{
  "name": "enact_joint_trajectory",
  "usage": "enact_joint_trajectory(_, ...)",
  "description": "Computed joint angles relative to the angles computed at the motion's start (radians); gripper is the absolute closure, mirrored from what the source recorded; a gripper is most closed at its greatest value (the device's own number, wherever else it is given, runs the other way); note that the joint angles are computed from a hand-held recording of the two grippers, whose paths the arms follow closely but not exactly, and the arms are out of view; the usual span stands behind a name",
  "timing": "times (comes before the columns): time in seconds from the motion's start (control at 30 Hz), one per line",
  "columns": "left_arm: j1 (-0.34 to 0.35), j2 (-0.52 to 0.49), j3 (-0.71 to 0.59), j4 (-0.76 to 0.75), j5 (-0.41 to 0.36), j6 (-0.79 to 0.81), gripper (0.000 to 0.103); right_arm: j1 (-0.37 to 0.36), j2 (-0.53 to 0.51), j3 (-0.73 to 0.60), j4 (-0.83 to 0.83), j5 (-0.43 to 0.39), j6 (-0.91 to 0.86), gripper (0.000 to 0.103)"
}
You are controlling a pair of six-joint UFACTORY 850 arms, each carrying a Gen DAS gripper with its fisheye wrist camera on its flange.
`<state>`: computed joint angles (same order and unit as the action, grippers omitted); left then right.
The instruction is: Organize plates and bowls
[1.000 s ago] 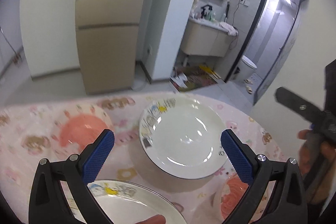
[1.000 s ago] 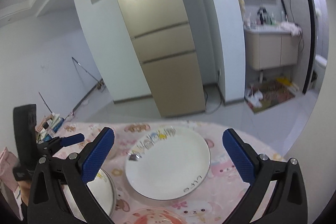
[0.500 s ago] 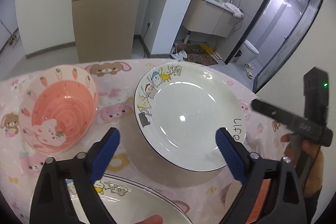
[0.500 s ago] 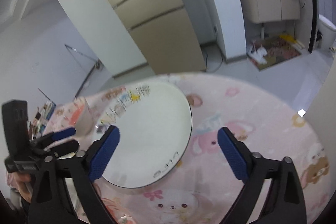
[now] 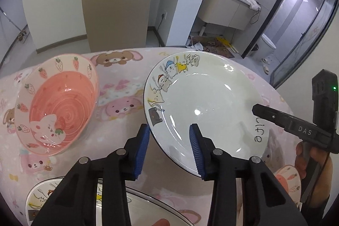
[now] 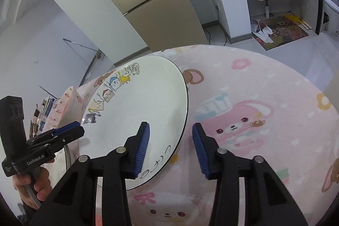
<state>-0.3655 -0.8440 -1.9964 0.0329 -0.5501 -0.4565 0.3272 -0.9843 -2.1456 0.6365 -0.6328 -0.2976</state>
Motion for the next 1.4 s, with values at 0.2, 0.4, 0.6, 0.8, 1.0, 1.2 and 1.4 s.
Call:
enact_joint_trajectory(0.2,0.021,-0.073,-0.112,-0.103,-0.096,0.037,0.065,-0.001,-0.009,-0.009,-0.003,0.010,0.008,0.070)
enact_joint_trajectory(0.4,0.042,-0.156,-0.234,-0.152,-0.185,0.014,0.072,-0.004,-0.028,-0.031,0.008,-0.002,0.012,0.070)
enact_joint_trajectory(0.6,0.037,-0.178,-0.266,-0.123,-0.178,-0.021,0.079,0.002,-0.038,-0.040,0.006,0.020,0.011,0.069)
enact_joint_trajectory(0.8,0.020,-0.123,-0.164,-0.052,-0.066,-0.038,0.082,0.015,-0.029,-0.024,-0.062,0.054,0.047,0.087)
enact_joint_trajectory(1.0,-0.020,-0.023,-0.050,0.170,0.053,-0.156,0.082,0.020,0.061,0.094,0.004,0.189,-0.029,0.087)
enact_joint_trajectory(1.2,-0.022,0.124,0.133,0.285,0.214,-0.262,0.082,0.041,0.171,0.211,0.219,0.332,-0.294,0.087)
enact_joint_trajectory(1.4,-0.015,0.284,0.304,0.628,0.331,-0.575,0.082,0.093,0.276,0.302,0.566,0.466,-0.704,0.087)
